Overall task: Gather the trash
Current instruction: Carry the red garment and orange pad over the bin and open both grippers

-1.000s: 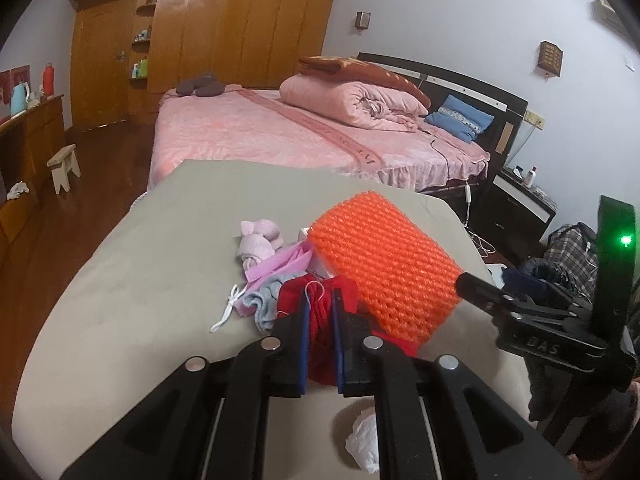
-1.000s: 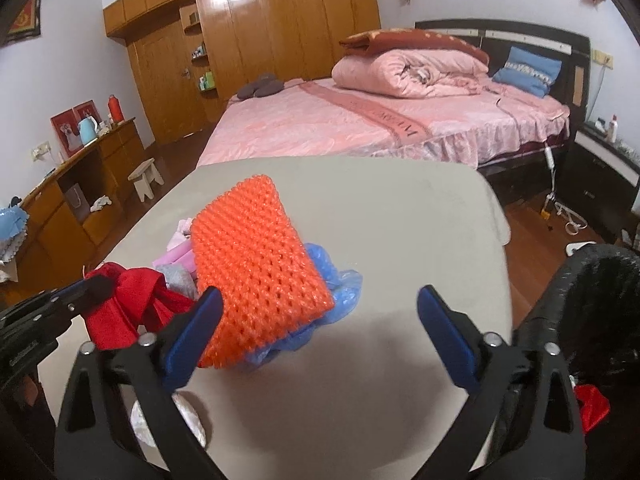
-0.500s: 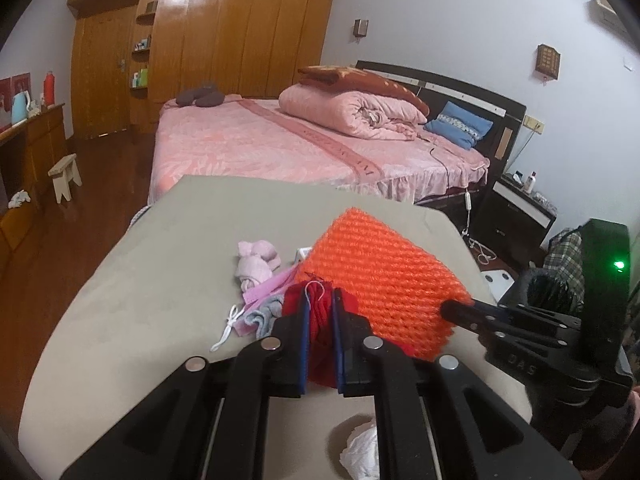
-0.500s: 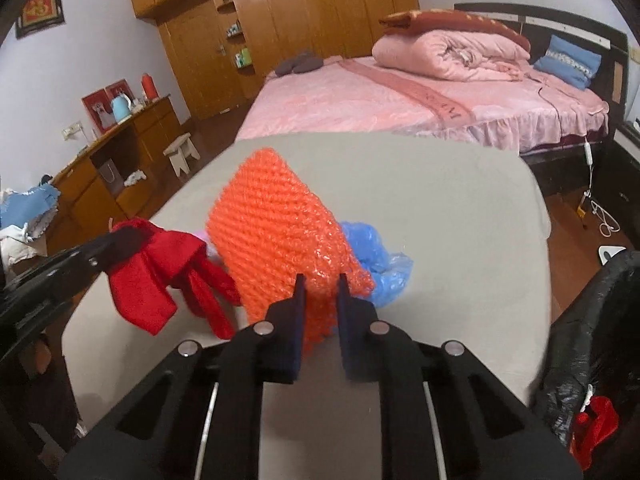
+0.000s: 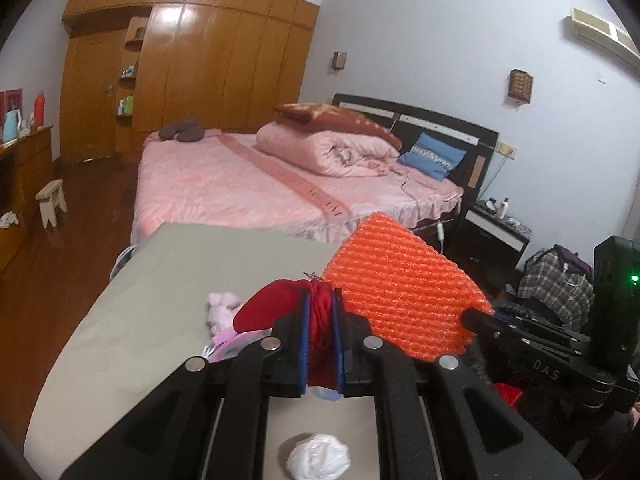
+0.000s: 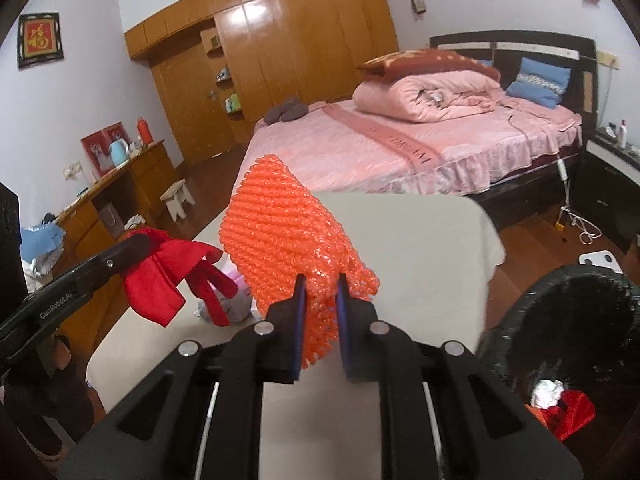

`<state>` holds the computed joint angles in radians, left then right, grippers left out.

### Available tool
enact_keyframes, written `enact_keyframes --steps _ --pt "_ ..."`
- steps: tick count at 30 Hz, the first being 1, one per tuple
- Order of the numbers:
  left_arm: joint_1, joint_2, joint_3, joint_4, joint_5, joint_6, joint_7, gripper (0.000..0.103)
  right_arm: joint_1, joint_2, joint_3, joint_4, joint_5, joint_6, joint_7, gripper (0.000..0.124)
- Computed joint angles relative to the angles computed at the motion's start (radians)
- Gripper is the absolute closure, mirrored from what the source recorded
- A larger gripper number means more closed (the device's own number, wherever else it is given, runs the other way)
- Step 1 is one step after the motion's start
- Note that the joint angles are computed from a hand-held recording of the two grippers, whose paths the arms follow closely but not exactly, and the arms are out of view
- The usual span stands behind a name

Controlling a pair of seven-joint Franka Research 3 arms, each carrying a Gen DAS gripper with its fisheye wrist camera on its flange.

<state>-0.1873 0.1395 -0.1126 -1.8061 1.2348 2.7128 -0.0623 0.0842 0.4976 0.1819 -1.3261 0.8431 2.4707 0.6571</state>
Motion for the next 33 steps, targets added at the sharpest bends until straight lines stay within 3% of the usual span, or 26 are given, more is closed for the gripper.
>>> enact_keyframes --steps 18,26,33 --pt "-0.098 0.159 0.019 0.230 -0.042 0.069 0.130 0.093 -0.071 -0.099 -0.051 -0.105 0.071 0.102 -0.021 0.110" --pt "-0.162 0.303 0.038 0.410 -0.188 0.109 0.315 0.093 -0.107 -0.114 -0.074 -0.137 0.076 0.161 -0.016 0.110" --pt "-0.193 0.458 0.008 0.612 -0.384 0.105 0.554 0.093 -0.143 -0.097 -0.095 -0.134 0.050 0.208 0.014 0.110"
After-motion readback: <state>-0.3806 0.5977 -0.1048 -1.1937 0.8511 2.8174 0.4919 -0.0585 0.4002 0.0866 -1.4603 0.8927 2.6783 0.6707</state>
